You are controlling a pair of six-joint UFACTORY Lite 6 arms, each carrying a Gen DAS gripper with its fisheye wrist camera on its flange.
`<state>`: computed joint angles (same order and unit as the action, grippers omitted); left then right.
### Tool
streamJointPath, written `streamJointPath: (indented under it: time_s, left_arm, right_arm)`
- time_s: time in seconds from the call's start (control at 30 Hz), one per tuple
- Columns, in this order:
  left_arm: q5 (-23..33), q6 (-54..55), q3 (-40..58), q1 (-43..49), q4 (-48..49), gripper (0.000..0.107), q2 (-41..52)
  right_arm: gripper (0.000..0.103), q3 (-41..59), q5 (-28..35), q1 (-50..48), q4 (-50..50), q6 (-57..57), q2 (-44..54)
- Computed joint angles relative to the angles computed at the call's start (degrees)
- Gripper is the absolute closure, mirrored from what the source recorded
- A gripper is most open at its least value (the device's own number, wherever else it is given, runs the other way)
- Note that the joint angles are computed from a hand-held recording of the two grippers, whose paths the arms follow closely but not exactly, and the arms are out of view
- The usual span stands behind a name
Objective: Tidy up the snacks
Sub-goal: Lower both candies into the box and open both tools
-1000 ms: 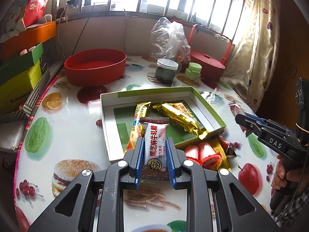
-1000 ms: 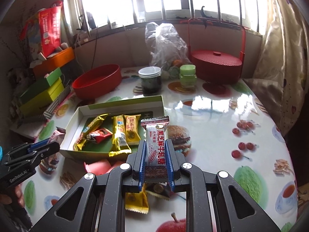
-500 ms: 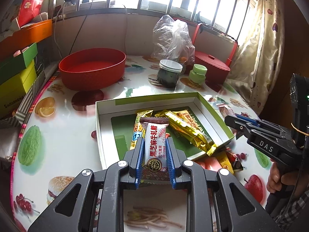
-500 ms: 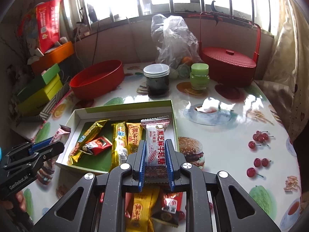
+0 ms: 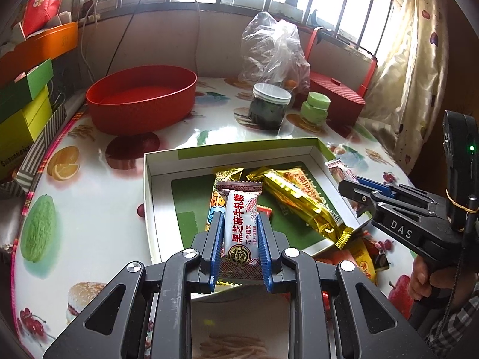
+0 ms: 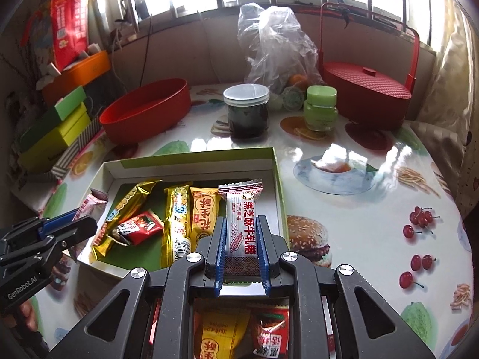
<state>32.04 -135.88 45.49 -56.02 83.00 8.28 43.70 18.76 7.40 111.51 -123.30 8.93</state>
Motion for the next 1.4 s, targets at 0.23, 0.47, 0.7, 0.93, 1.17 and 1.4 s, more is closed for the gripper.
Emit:
streamJointPath:
  time_s: [0.23,0.47,0.7,0.93,1.17,1.4]
  left_arm:
    - [-1.7,-1.3,0.6,1.5,1.4,0.084,2.0]
    - [-2.9,-2.2,0.8,2.4,2.2,0.084,3.4]
    - [-2.8,-1.6,1.5,2.7,1.9,0.084,4.0]
    - [-2.9,-2.1,1.5,2.7,2.4,0.084,4.1]
    - [-2.8,-1.8,1.8,2.9,1.9,0.083,4.3]
    - [-3.2,-2.3,1.5,3.1,2.0,0.074,4.0]
  right_arm:
    - [0.085,2.1,-0.9,1.0,1.6,-1.3,3.1]
    - [0.085,3.3,-1.0,1.0,2.8,-2.5,5.7]
    - [0.085,3.9,-0.8,1.1,3.3,-3.0,7.1]
    - [0.085,4.3,-0.4,1.0,2.7,-2.7,7.7]
    - [0.085,4.3,-0.1,0.9,2.1,-2.2,8.0]
    - [0.084,4.4,-0.2,0.9,1.7,-1.9,8.1]
